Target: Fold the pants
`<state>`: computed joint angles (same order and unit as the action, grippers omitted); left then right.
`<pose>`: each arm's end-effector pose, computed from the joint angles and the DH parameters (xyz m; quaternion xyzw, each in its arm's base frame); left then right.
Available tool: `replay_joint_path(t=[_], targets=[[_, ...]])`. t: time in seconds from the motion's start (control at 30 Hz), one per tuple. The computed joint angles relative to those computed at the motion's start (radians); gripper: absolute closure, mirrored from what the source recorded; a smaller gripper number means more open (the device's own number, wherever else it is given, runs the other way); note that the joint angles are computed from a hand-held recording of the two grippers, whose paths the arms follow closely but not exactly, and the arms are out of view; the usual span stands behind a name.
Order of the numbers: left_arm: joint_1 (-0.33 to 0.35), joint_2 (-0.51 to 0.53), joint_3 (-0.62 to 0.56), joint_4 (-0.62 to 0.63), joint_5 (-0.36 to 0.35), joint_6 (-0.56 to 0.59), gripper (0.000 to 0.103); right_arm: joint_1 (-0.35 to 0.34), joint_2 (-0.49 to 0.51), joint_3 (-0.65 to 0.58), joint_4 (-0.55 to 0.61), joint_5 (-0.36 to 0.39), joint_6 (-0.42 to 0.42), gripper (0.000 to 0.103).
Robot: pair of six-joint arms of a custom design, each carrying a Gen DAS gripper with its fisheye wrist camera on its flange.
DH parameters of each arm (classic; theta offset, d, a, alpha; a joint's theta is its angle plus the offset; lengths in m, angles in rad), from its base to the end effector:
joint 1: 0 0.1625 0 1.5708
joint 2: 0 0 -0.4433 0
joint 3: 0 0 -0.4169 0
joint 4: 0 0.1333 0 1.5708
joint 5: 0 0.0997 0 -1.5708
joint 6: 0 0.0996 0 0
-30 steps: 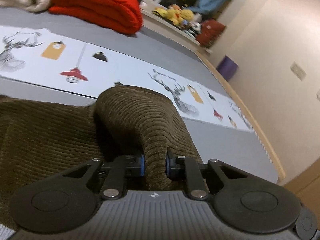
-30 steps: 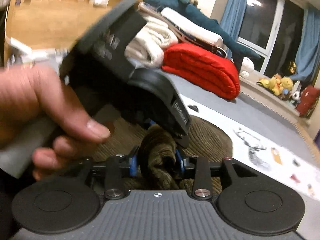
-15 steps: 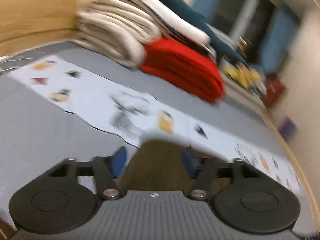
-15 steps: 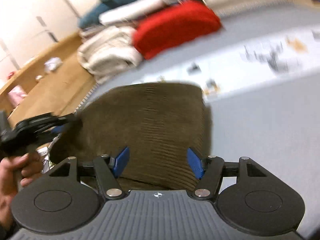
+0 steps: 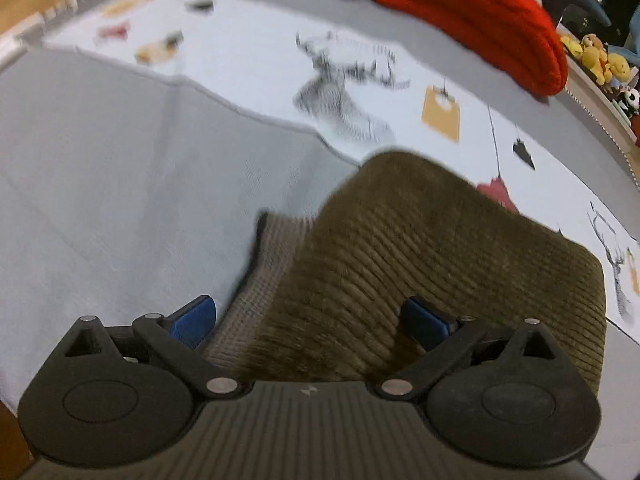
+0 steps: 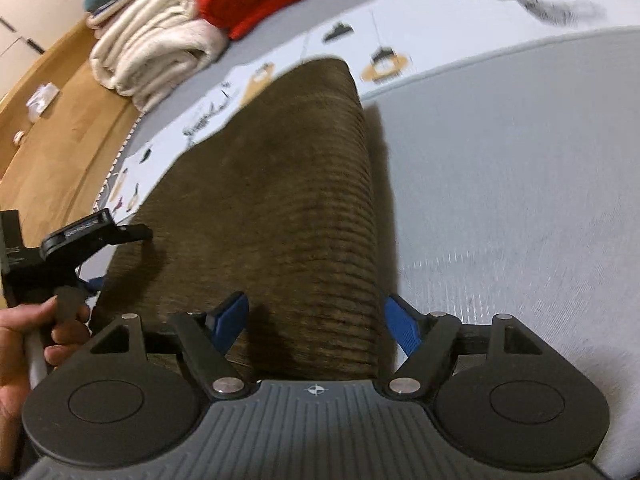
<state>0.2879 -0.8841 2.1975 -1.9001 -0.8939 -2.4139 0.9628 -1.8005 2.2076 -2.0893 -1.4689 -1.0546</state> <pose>-0.3066 -0.2949 -0.0239 -0.3130 0.7860 -0.4036 0.3484 -0.1062 -0.4037 0.3417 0.2236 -0.9718 0.0750 0.0068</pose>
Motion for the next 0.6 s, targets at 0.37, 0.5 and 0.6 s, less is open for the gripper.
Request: replay_joint_path(t=[0.37,0.5,0.6], targets=[[0.026,0.024,-0.019,-0.028,0.011,0.032,0.002,-0.001,0.017,0.003,-0.013,0.022,-0.054,0.06],[0.036,0.038,-0.048,-0.011,0.02,0.03,0.01,-0.007,0.008,-0.021,0.019,0.068,-0.103,0.081],[0.044,0.061,-0.077,-0.045,0.06,0.067,0.022,0.003,0.01,-0.048,0.011,0.085,-0.104,0.084]])
